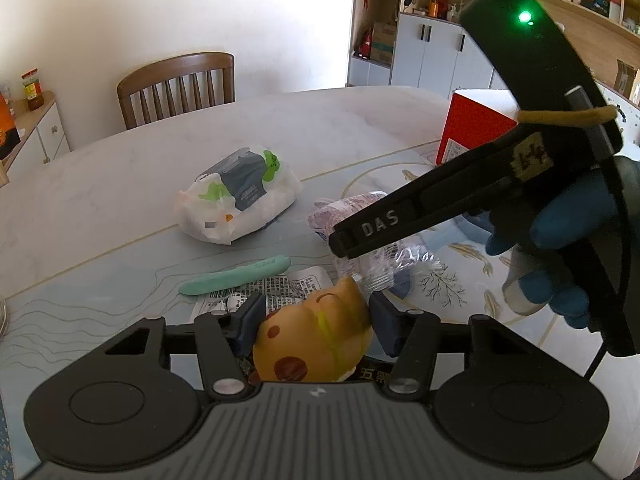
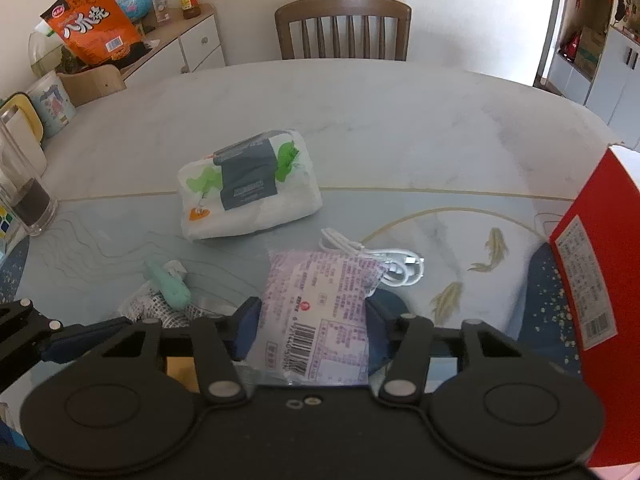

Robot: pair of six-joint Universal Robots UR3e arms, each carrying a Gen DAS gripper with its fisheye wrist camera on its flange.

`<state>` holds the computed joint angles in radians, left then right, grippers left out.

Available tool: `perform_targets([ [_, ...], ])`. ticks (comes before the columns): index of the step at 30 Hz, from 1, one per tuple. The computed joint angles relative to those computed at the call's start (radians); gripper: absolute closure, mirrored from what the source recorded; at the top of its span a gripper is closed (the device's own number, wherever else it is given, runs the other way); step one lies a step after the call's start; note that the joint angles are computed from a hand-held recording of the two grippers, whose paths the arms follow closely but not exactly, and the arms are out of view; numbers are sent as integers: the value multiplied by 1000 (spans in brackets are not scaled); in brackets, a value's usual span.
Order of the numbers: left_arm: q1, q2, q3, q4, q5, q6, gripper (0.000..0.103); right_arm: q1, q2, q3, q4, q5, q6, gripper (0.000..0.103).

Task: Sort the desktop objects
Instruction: 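Grasp the yellow duck toy with the left tool while the right tool grasps the pink-labelled bag, then carry the yellow duck and pink-labelled bag over the red shoebox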

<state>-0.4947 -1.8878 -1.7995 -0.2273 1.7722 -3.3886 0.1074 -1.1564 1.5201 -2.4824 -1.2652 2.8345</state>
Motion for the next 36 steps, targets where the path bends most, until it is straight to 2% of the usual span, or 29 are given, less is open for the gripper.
perform_targets([
  [19, -43, 24, 54, -42, 38, -6, 50, -109, -202, 158, 2, 64, -33, 50],
  [28, -86, 23, 147, -123, 80, -41, 50, -197, -327, 210, 88, 137, -73, 50],
  [36, -141, -13, 281, -202, 134, -63, 50, -304, -446, 229, 219, 214, -162, 50],
])
